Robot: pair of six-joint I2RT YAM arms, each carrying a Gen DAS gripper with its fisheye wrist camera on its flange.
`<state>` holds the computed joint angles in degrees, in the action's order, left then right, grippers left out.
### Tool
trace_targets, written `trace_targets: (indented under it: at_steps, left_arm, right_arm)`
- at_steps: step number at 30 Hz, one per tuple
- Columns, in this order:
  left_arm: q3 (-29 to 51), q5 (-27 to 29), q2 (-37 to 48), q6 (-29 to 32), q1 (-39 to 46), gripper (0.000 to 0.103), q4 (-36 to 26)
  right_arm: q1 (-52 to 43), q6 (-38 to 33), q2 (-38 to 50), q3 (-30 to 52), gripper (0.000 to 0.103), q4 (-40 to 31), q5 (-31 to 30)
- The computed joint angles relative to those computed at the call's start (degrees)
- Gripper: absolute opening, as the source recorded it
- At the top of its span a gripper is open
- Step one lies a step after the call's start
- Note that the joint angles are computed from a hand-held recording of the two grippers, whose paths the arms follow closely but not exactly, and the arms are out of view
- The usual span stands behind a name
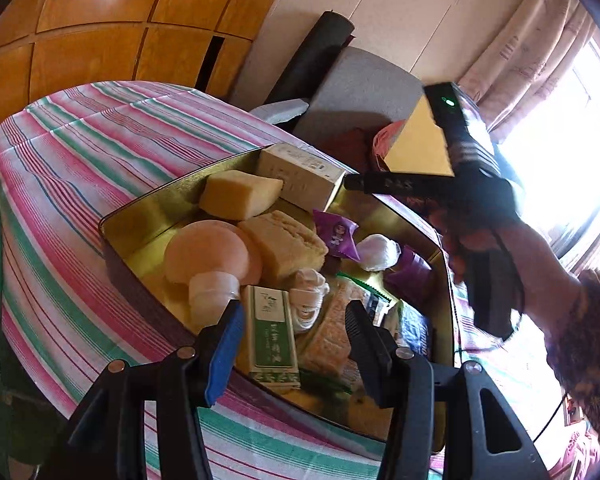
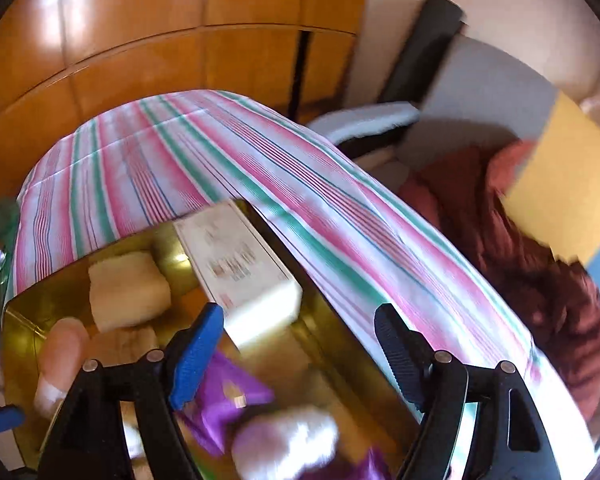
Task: Organize objects
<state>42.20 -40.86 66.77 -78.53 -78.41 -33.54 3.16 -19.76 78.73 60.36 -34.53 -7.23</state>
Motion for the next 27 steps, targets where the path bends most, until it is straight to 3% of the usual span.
trace_targets:
  at_steps: [8, 15, 17, 27]
  left_arm:
    - [6.55, -3.14, 3.66, -1.23, -2.24, 0.053, -6.37]
    - [13.82, -4.93, 7.79, -5.98, -4.15, 0.053, -18.24]
    - [15.24, -5.63, 8.21, -7.76, -5.03, 0.053, -21.21]
    - [22.60, -8.43, 11.72, -17.79, -8.99, 0.053, -36.54]
  right_arm:
    - [-6.12, 5.57, -14.51, -5.77, 0.088, -9.32, -4.81]
    - [-12.92, 7.08, -27.63, -9.38, 0.097, -17.60, -9.25]
    - [-14.00, 8.40, -29.84, -9.38, 0.103, -20.27, -9.10]
    - [-9.21, 14.25, -39.10, -10.15, 0.103, -28.83, -3.02]
